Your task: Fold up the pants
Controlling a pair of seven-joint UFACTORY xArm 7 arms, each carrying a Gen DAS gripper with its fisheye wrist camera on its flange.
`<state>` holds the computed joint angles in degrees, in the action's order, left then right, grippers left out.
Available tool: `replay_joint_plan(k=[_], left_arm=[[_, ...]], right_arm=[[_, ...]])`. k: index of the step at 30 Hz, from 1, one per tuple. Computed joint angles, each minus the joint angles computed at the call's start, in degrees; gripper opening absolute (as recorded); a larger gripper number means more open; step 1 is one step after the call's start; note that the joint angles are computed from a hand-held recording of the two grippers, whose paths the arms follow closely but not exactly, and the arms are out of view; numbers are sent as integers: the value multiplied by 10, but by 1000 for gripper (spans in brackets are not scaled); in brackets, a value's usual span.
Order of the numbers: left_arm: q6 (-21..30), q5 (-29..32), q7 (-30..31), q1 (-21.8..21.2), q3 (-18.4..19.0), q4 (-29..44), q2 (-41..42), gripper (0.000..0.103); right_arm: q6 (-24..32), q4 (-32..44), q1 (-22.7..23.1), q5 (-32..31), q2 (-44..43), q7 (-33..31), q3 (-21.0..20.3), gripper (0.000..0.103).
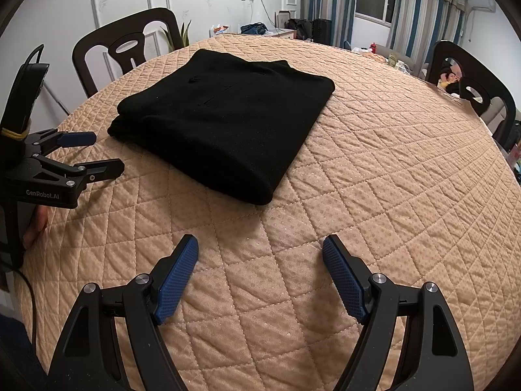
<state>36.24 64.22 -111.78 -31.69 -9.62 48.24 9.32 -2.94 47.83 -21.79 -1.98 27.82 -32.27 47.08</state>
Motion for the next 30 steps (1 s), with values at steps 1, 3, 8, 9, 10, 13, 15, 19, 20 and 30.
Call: replay_joint_plan(k=[1,3,8,9,10,13,15,19,20,30], left_arm=[[-1,1,0,1,1,-3,-2,103],[0,0,0,0,0,0,0,103],[1,-1,1,0,0,0,0,103],[0,-1,1,0,0,-2,-1,103],[0,-1,1,0,0,0,0,103],[1,-1,2,0,0,-2,-2,103],[1,-1,2,0,-1,-1,-1,103],[2,-2,2,0,0,-1,-1,103],[1,-1,2,0,0,-2,-2,103],[2,-2,2,0,-1,0,0,103]], right_arm=[[0,0,0,-2,0,2,-1,79],[0,0,0,-6,0,5,0,79],[0,0,-1,-13,0,11,-1,79],[0,0,-1,-14,0,12,-1,79],[0,0,-2,-15,1,13,0,79],[0,0,-2,-17,1,15,-1,79],[0,0,-2,-19,1,16,-1,79],[0,0,-3,-20,1,17,0,79],[0,0,-3,-21,1,17,0,79],[0,0,-3,-22,1,19,0,79]])
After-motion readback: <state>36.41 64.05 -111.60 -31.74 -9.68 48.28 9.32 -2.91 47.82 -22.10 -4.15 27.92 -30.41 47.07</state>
